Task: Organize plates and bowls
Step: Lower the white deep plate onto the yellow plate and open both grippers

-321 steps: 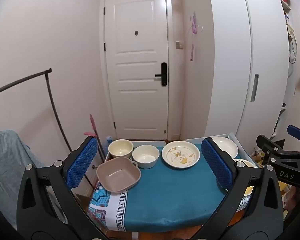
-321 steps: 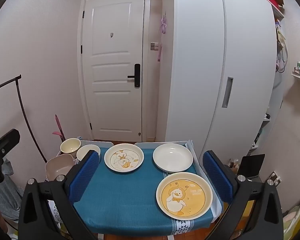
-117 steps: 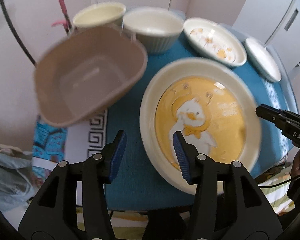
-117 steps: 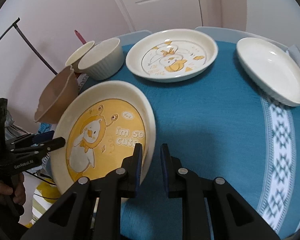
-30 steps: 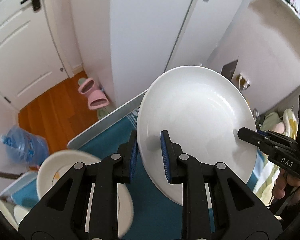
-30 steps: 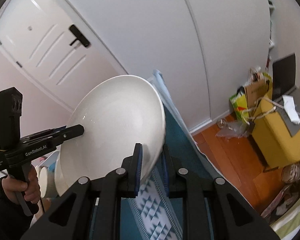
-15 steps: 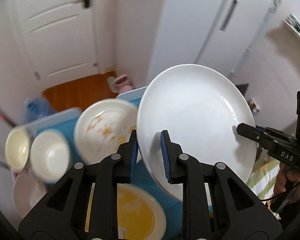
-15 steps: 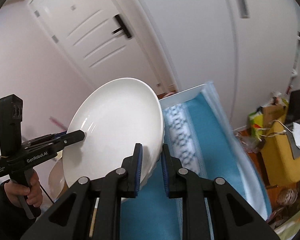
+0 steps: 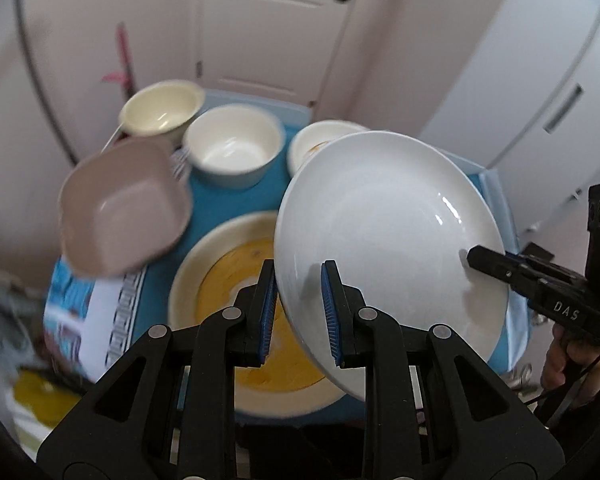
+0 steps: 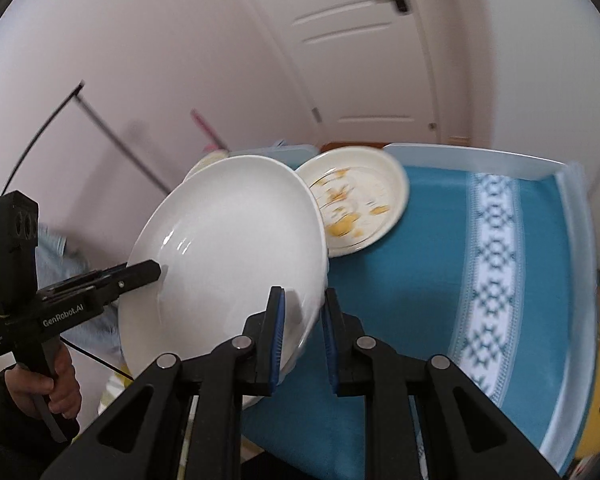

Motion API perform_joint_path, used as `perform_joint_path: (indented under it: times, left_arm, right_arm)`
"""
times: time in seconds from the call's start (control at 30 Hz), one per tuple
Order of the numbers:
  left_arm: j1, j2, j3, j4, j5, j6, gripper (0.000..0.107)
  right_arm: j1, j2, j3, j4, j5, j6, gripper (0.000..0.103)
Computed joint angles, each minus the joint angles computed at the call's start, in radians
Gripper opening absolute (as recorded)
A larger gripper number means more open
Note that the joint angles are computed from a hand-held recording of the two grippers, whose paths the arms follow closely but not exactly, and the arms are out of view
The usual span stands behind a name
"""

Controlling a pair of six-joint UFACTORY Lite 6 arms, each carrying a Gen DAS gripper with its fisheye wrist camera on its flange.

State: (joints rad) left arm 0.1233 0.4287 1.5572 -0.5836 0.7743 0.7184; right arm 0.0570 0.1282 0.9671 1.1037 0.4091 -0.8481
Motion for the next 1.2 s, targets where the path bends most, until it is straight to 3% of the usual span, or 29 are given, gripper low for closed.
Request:
perform_joint_path:
  times: [0.27,0.57,0.87,1.2]
  left_arm:
    - [0.061,0.030,-0.174,-0.061,-0.173,0.070,0.020]
    - [0.083,0.140,-0.199,-0.122,-0.258,0.154,0.020]
    - [0.046,0.146,-0.221,-0.052,-0.346,0.121,0.020]
    - [-0.002,0.082,-0.301,0.147,-0.469,-0.009,0.020]
  right_arm:
    - [0.102,0.215,0.096,0.116,-0.021,-0.185,0.017]
    - [0.144,0.350,0.195,0.093,-0.064,-0.209,0.017]
    - [0.165,0.356,0.185,0.052,-0.099,-0.180,0.017]
    - [0.198,0.365,0.191,0.029,-0.145,-0.154,0.017]
